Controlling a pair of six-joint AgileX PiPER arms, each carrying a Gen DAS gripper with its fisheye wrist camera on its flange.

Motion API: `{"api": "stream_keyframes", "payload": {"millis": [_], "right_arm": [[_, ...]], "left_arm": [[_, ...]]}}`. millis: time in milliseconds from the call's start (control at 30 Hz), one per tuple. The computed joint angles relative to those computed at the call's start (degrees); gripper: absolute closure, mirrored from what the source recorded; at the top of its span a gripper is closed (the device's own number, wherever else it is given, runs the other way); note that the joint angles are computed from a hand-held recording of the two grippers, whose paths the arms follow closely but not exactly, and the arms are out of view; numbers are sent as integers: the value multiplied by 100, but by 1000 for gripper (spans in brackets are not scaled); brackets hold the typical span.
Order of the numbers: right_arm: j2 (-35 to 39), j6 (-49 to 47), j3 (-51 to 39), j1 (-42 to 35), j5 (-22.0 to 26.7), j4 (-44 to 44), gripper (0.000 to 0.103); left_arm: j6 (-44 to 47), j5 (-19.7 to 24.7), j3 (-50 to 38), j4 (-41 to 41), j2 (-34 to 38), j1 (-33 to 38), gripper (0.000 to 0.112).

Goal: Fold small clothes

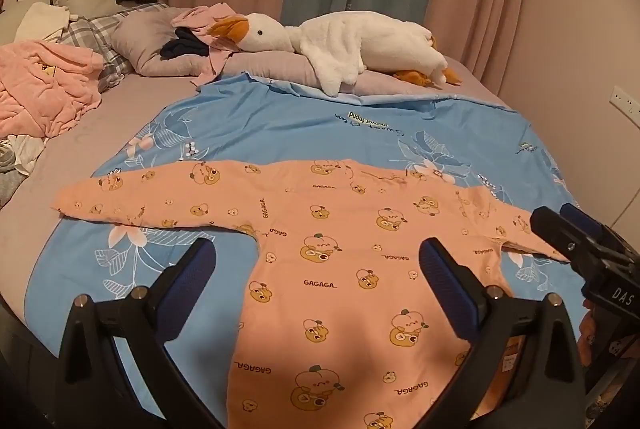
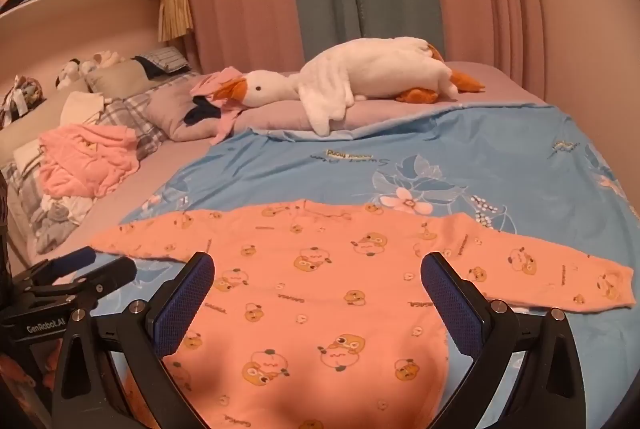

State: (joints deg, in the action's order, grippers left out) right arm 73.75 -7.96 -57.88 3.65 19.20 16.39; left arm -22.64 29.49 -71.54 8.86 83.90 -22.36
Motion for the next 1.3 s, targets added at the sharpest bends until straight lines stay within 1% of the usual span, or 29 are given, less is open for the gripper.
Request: {"api": "stream_keyframes", "payload": {"millis": [133,200,267,367,400,467,500,600,633,767,833,900,967,1000,1033,1067,1100,1133,1300], "right_arm": [[26,200,-34,69,5,-201,1],[47,310,-50,100,12,-304,1],[66,406,-74,123,28,-397,1],[64,581,-72,166,13,-575,1],[64,634,-72,177,10,-632,1],[79,590,-92,158,23,-601,1],[87,589,-97,149,24,-607,1],[107,670,-106,148,20,-701,1],[117,725,-114,156,15,-757,1],[122,836,-116,176,14,-875,1],[116,875,-106,183,5,-909,1],[120,835,-111,177,11,-875,1],[123,842,-111,176,10,-888,1],[126,883,-114,185,8,-927,1],[125,883,-110,188,0,-925,1],[125,878,-109,188,-3,-923,1],[129,828,-121,180,12,-872,1],[135,767,-122,168,9,-821,1],[149,865,-126,176,-1,-932,1]], "left_arm": [[72,-4,-17,-80,3,35,11],[-10,80,-37,49,-19,5,11],[-345,113,-27,345,-33,-82,11],[-306,160,-38,291,-68,-86,11],[-196,203,-94,145,-70,-54,11],[-188,232,-111,144,-83,-81,11],[-128,68,-107,-1,1,-26,11],[-222,63,-120,85,34,-71,12],[-98,-127,14,-61,-28,-13,12],[-86,-102,-8,-20,5,-40,12],[-27,-236,52,-182,-14,-10,12],[21,-215,53,-208,-5,-20,12],[-113,27,-49,134,58,-120,12],[-78,10,-41,103,54,-122,12],[34,-105,20,-107,17,-82,12],[70,-100,16,-152,16,-79,12],[55,-200,73,-177,-15,-78,12],[178,-132,58,-395,-27,-37,12],[127,-66,49,-466,-58,-35,12]]}}
